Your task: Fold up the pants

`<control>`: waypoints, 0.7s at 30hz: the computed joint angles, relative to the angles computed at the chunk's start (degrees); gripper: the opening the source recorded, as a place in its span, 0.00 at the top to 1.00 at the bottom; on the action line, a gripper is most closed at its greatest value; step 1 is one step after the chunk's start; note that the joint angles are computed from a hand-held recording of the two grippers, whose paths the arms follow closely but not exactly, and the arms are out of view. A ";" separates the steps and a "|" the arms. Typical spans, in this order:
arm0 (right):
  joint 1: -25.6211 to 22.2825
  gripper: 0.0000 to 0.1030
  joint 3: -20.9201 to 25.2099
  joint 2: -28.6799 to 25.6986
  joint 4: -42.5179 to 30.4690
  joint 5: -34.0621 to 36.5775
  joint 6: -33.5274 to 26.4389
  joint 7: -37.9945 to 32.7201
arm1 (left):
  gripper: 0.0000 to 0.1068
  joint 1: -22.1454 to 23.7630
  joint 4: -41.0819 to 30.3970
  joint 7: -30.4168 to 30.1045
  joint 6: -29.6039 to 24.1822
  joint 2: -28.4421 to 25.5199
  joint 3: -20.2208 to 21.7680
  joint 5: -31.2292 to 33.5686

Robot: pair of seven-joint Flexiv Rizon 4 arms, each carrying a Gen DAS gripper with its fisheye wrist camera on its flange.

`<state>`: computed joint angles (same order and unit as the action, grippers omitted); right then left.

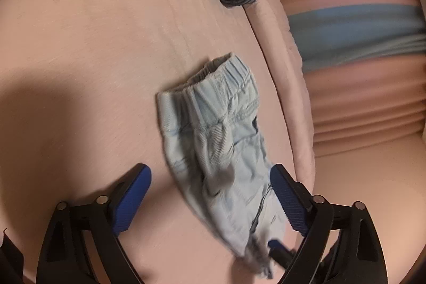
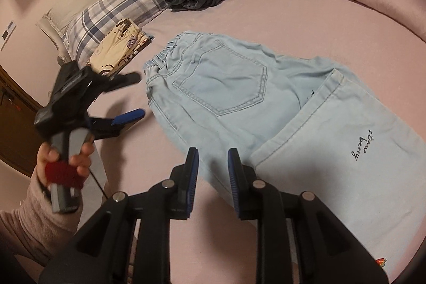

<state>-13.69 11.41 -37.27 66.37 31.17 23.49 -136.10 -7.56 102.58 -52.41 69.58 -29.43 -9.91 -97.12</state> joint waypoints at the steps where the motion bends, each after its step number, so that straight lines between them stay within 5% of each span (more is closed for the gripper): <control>1: -0.05 0.77 0.04 0.12 0.09 0.10 0.05 -0.03 | 0.11 0.19 -0.49 -1.33 -0.33 -0.32 -0.04 1.05; 10: -0.16 0.77 0.00 0.33 0.47 0.64 1.10 0.45 | 0.06 2.75 -6.11 -4.04 -1.03 -4.70 -2.64 3.18; 12: -0.29 0.77 0.01 0.54 0.88 0.78 1.44 0.42 | 0.14 2.43 -6.02 -3.03 -0.14 -4.62 -2.69 2.91; 14: -0.45 0.77 -0.03 0.97 1.67 0.89 2.22 0.02 | 0.50 2.60 -5.52 -3.38 -1.05 -4.76 -2.45 5.32; 16: -0.46 0.77 -0.23 1.37 2.42 0.71 3.29 -0.55 | 0.68 3.73 -4.91 -4.80 -3.16 -5.24 -3.11 6.09; 21: -0.61 0.77 -1.00 1.14 2.51 0.27 5.62 1.05 | 0.73 2.91 -4.70 -3.28 -1.45 -4.63 -3.09 4.96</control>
<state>-14.30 10.41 -36.12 68.88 31.43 29.11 -135.05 -4.65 97.87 -55.69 68.12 -34.06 -13.00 -92.16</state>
